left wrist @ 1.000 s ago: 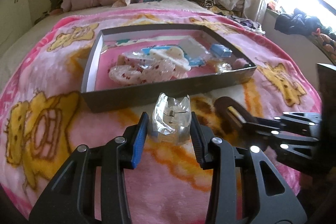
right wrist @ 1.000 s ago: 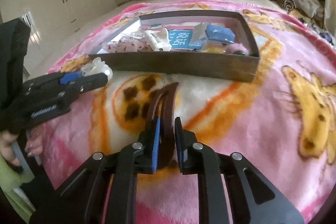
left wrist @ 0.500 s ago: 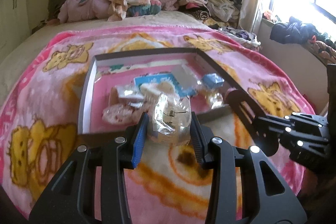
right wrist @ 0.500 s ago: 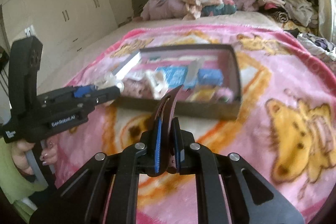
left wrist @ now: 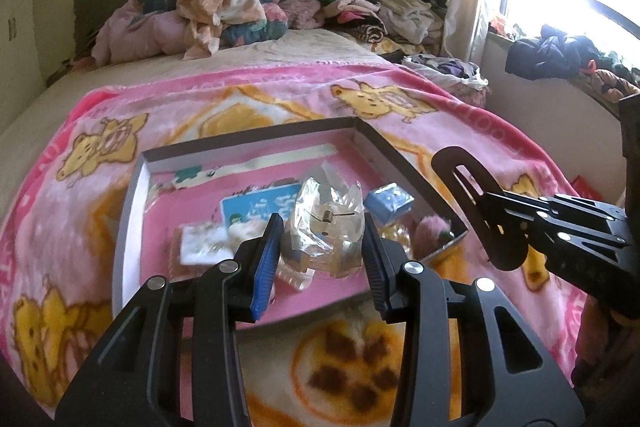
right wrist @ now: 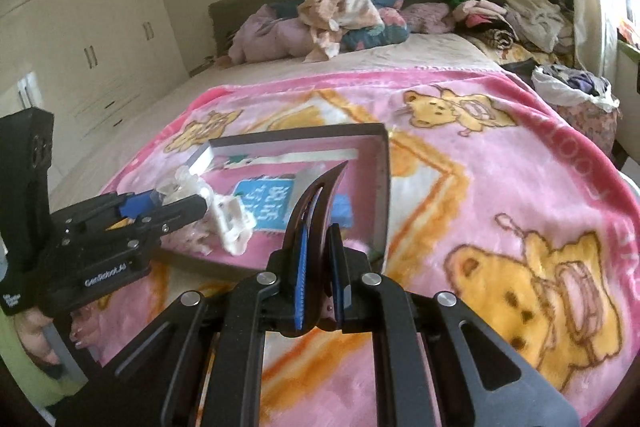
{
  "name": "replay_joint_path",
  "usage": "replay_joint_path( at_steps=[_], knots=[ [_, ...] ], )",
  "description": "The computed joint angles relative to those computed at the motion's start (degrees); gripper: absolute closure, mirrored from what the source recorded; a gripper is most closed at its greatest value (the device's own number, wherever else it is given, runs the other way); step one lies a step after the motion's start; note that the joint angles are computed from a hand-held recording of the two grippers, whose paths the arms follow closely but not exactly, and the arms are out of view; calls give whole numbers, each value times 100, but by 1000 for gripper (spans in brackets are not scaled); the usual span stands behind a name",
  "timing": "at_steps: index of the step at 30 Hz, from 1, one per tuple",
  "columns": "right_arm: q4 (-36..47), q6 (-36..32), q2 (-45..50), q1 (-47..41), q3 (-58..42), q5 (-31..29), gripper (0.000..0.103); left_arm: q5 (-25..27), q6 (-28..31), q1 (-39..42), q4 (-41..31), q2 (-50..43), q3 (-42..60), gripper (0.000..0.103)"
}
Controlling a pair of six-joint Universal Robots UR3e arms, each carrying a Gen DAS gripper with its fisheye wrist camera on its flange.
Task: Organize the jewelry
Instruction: 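Carry the bagged clip and brown hair clip into the tray and release both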
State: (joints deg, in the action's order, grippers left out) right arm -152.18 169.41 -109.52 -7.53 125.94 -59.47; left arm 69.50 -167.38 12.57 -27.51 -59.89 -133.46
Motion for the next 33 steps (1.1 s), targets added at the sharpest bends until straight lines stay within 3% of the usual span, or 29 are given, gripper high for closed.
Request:
replay_joint_path(
  at_steps=[10,33],
  knots=[
    [-448,242,891,51,-463,-181,92,318,-301,-483,734,-1094,261,72],
    [-776,252,2436,712,-1413,-917,93,459,-326,-551,1345,-1994,241,72]
  ],
)
